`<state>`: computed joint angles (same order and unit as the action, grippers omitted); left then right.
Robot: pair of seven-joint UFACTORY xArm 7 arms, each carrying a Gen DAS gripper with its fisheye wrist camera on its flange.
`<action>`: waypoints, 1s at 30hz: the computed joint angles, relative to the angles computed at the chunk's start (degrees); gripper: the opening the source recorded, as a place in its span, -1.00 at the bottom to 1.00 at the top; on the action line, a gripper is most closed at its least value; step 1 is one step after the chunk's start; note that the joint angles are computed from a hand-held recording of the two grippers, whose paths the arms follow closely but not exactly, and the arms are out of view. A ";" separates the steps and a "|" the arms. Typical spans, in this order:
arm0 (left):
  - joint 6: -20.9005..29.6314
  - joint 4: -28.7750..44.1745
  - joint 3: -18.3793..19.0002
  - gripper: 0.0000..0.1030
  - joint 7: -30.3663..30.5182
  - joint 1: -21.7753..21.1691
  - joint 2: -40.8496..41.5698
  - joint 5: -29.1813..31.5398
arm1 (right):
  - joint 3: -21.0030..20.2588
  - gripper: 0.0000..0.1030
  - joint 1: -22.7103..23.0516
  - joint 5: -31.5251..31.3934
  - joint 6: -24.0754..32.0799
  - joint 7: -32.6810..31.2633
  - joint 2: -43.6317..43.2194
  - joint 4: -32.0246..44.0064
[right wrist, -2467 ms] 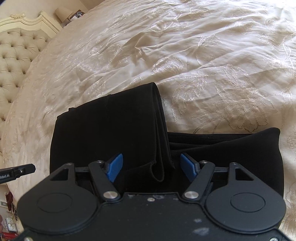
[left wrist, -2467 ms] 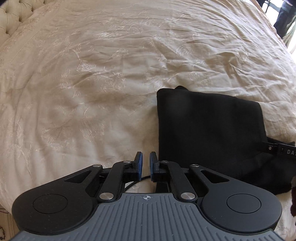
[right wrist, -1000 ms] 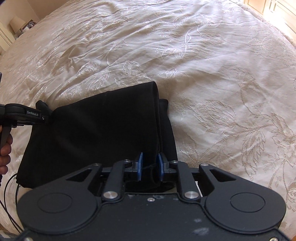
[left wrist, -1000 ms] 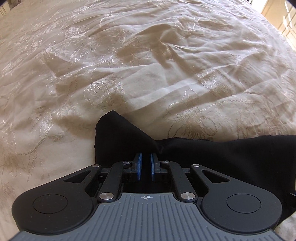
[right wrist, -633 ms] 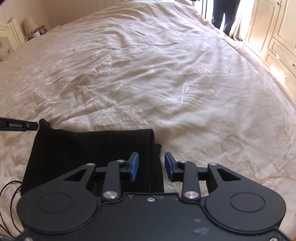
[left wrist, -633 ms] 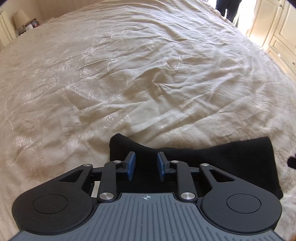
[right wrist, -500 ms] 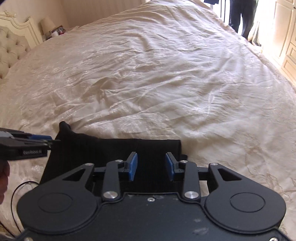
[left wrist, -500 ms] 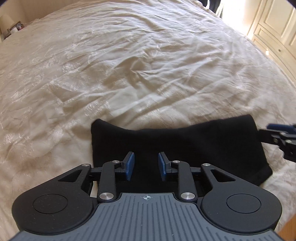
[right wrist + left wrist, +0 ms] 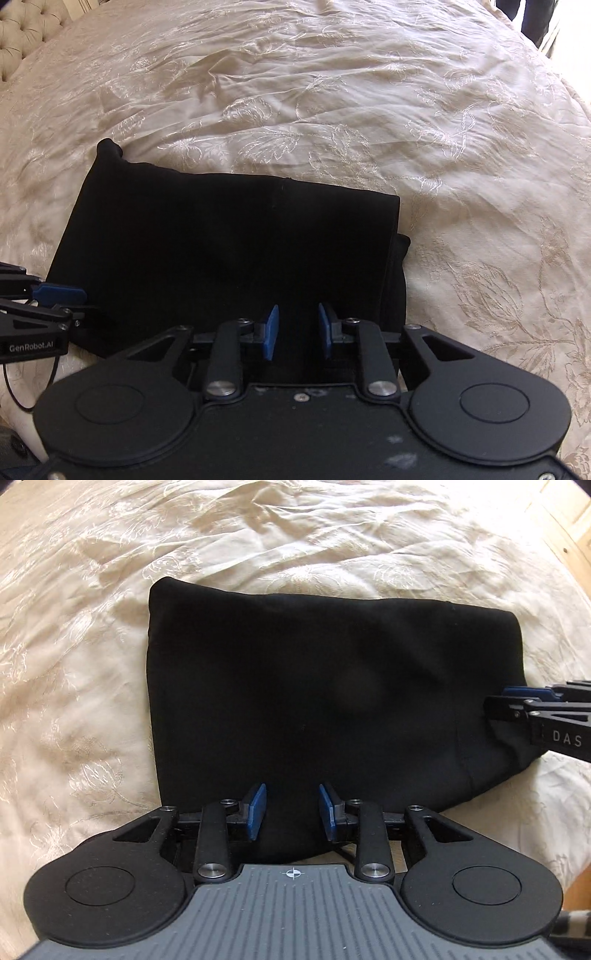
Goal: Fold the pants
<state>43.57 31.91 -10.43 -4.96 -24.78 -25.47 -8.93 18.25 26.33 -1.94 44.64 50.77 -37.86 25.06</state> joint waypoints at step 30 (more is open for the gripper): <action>5.88 -1.12 -4.90 -0.39 -16.82 0.42 -14.79 5.75 | 2.31 -0.01 0.64 1.87 12.97 6.78 -18.62 -0.65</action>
